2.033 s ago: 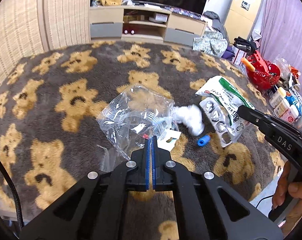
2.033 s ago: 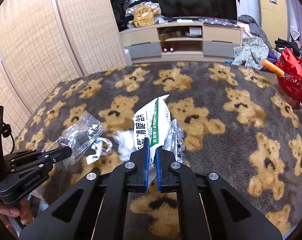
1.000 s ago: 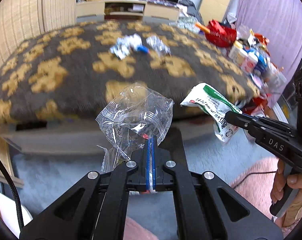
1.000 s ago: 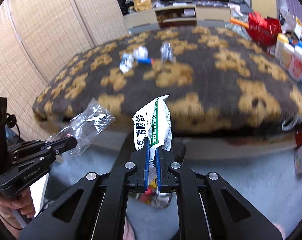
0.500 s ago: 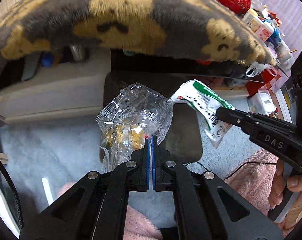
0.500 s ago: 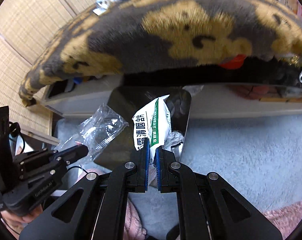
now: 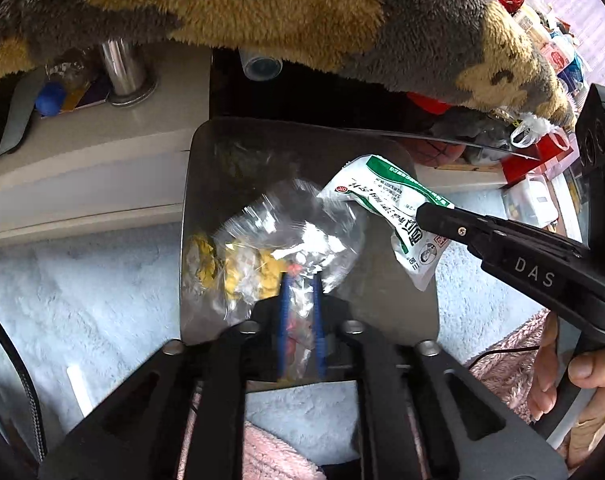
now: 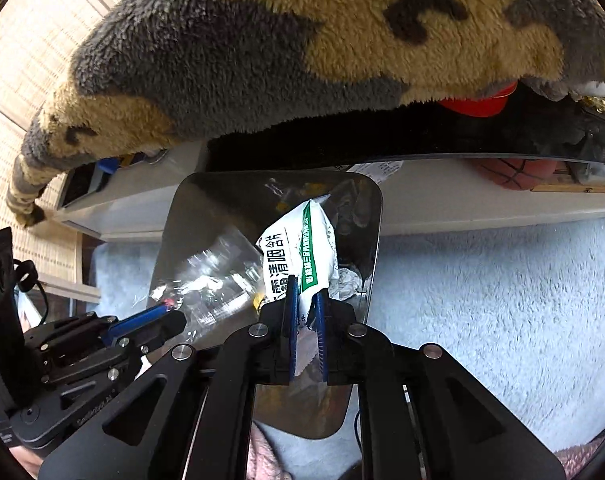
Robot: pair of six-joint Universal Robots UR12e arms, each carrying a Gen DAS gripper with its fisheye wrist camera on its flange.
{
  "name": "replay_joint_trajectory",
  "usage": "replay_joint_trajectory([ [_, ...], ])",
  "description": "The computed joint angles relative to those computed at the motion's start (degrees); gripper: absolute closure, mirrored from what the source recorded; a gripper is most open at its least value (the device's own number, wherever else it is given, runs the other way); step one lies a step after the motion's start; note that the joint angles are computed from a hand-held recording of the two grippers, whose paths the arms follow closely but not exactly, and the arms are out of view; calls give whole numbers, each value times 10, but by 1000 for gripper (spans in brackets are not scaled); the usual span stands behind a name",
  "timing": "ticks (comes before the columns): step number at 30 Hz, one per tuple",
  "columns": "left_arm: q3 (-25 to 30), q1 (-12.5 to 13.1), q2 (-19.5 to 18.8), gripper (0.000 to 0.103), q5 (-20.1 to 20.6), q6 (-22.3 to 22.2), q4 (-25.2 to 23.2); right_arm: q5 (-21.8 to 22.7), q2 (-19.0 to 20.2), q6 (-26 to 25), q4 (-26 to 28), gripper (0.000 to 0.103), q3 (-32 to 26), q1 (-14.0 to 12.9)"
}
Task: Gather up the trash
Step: 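Carry the plastic bag and packet over the clear bin and open both tools, then grasp the white paper scrap with the left tool while the right tool grasps the clear blister pack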
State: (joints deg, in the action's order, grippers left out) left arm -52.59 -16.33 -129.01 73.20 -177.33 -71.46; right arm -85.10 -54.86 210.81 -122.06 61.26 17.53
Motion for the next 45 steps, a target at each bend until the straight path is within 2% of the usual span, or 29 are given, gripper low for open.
replay_joint_trajectory([
  [1,1,0,-1,82,0,0,0,-1,1,1,2,86,-2,0],
  [3,2,1,-1,77,-1,-2,0,-5,1,5,-2,60,-2,0],
  [6,5,1,-1,69,4,-7,5,-16,-3,11,-12,56,0,0],
  [8,2,1,4,59,12,-11,15,-22,-6,13,-16,50,1,-1],
  [10,-4,0,10,42,25,-20,32,-39,-11,12,-24,39,3,1],
  [11,-8,0,14,39,31,-22,40,-48,-13,10,-27,29,4,1],
  [14,-16,-1,25,22,44,-23,63,-93,-23,-2,-43,5,7,9],
  [16,-23,-1,34,10,51,-24,81,-114,-29,-8,-58,4,11,12],
  [17,-26,-2,37,8,55,-24,88,-117,-33,-9,-64,3,13,12],
  [24,-20,2,51,8,66,-23,102,-129,-51,0,-92,3,20,9],
  [30,12,6,41,8,77,-28,120,-150,-50,-12,-110,3,-3,3],
  [35,68,9,12,8,84,-39,121,-153,-27,-21,-118,3,-48,-2],
  [39,124,11,-21,8,93,-41,109,-165,13,-40,-100,3,-117,-5],
  [42,206,12,-67,8,96,-40,69,-159,45,-42,-72,3,-175,-11],
  [45,291,14,-114,8,95,-38,44,-134,74,-36,-43,4,-229,-19],
])
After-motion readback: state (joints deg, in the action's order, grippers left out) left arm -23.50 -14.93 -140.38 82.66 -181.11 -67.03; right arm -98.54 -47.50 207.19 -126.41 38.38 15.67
